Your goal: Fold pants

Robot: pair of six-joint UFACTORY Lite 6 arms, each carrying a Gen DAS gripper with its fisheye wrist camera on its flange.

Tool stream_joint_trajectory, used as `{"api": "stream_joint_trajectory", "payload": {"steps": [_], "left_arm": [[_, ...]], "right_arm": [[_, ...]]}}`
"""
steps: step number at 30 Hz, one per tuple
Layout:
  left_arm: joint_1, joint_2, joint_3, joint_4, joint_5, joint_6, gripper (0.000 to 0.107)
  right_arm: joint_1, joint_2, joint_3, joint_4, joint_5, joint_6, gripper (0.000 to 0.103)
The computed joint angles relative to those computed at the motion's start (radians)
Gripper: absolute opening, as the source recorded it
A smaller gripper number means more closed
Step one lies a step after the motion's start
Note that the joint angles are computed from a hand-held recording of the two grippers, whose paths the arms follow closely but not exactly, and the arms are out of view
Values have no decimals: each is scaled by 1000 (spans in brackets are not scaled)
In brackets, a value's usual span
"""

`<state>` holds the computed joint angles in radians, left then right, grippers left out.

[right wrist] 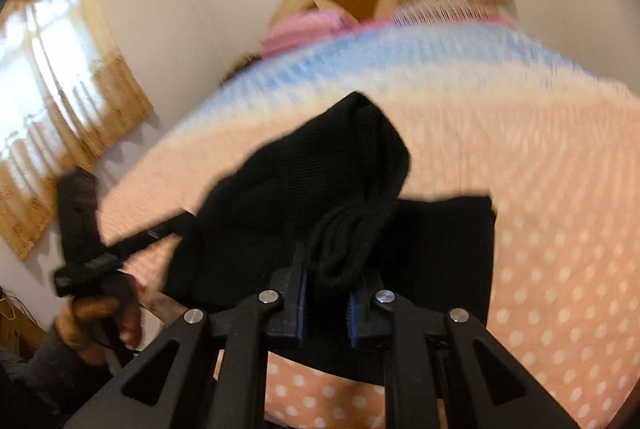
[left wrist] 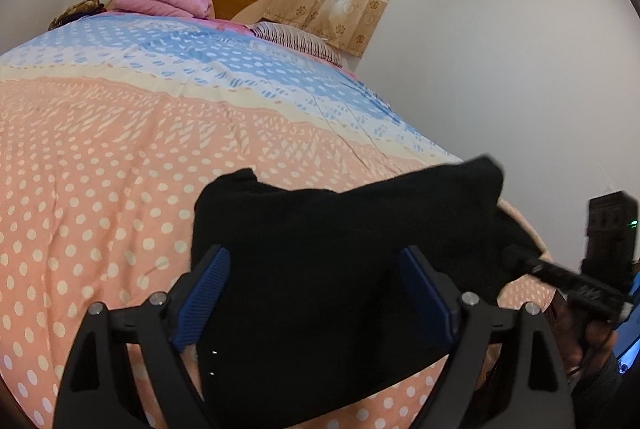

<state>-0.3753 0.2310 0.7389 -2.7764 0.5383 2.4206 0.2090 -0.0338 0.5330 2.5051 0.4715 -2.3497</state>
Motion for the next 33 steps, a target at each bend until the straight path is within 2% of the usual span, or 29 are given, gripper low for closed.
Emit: {"api": "stream_joint_trajectory", "payload": {"steps": [3, 7, 8, 9, 11, 14, 17, 19, 23, 24, 25, 26, 29, 31, 33], "left_arm": [[-12, 3, 4, -26, -6, 34, 89], [-38, 60, 36, -93, -25, 111, 89], [-45, 77, 47, -121, -36, 140, 89], [-47, 96, 58, -127, -45, 145, 89], [-44, 118, 67, -120, -44, 132, 89], [-41, 124, 70, -138, -52, 143, 89], [-42, 115, 62, -161, -49, 156, 89], [-44, 114, 61, -169, -53, 165, 89], [-44, 117, 58, -194, -51, 186, 95], [-41, 119, 55, -191, -46, 183, 95], [-39, 120, 53, -191, -46, 184, 95], [-39, 117, 50, -202, -46, 196, 95], [-46, 118, 44, -237, -36, 233, 95], [-50, 121, 45, -253, -35, 245, 99], [-59, 116, 45, -268, -42, 261, 99]], "right_arm": [[-84, -37, -80, -76, 62, 80, 15], [-207, 157, -78, -193, 127, 164, 19], [-230, 164, -91, -182, 148, 146, 29], [-240, 136, -121, -142, 161, 105, 43], [-222, 38, -161, -50, 117, 24, 49], [-195, -102, -182, 78, 54, -78, 49], [-157, -116, -116, 26, 14, -51, 49], [-122, -26, -20, 11, 3, -36, 49], [-164, 230, 193, -181, -9, 178, 49], [-181, 280, 234, -234, 8, 254, 46], [-195, 312, 256, -266, 35, 296, 35], [-195, 316, 258, -256, 38, 297, 13], [-190, 299, 234, -170, 8, 224, 9], [-173, 299, 220, -42, -27, 95, 9], [-177, 319, 225, -8, -30, 69, 7]]}}
